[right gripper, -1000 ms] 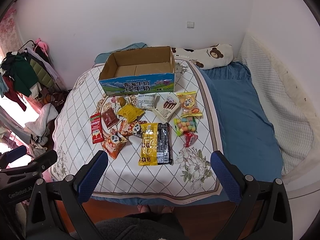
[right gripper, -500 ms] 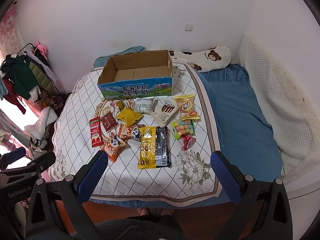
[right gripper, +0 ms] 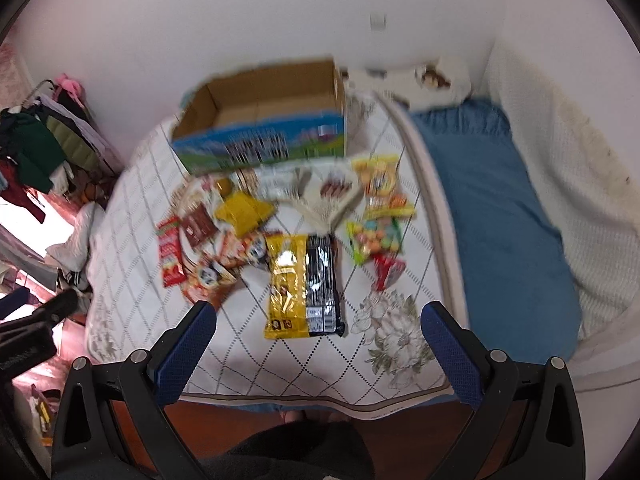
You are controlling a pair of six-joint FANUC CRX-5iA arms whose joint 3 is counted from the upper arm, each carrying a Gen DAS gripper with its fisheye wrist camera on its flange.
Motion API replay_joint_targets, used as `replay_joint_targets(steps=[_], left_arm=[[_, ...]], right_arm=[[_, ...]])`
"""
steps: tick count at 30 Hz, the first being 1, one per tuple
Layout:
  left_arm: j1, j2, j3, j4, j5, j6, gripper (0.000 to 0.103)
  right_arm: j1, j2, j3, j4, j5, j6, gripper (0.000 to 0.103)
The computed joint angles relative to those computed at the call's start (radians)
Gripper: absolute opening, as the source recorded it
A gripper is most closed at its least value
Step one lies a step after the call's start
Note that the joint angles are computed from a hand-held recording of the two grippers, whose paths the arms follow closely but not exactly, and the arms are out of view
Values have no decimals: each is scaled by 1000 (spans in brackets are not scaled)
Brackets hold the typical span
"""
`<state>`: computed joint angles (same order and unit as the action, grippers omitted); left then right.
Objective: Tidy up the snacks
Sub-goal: 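Grasp the panda-print orange bag with left gripper while right grasps yellow-black biscuit pack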
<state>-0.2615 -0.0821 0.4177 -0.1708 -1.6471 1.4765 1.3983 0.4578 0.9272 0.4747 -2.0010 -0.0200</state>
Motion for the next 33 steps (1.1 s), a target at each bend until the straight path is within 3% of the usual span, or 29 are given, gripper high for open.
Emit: replay_joint_targets(steps=[4, 7, 10, 12, 15, 17, 19, 23, 26, 33], left_arm=[[6, 71, -53, 12, 40, -111, 103], [-17, 141, -72, 1, 59, -223, 103], [-47, 228, -65, -12, 62, -315, 103], [-67, 273, -62, -32, 74, -352, 103], [-73, 317, -67, -13, 82, -396, 91], [-68, 326, -76, 3, 82, -398, 61], [-47, 335, -79, 27, 65, -345, 54], [53, 344, -97, 134, 12, -172, 53], [121, 347, -126, 206, -16, -102, 54], [167, 324, -210, 254, 15, -132, 57]], right_arm=[[-86, -112, -279, -148, 231, -43, 103], [-148, -136, -392, -226, 364, -9, 103], [-190, -126, -429, -277, 423, 23, 103], [-214, -108, -434, -297, 439, 41, 103], [-239, -92, -442, -315, 472, 61, 103], [-257, -76, -438, -340, 485, 85, 103], [-274, -54, -421, -364, 481, 112, 103], [-302, 2, -368, -420, 451, 156, 103], [-302, 23, -341, -439, 422, 152, 95], [-296, 46, -309, -496, 422, 129, 94]])
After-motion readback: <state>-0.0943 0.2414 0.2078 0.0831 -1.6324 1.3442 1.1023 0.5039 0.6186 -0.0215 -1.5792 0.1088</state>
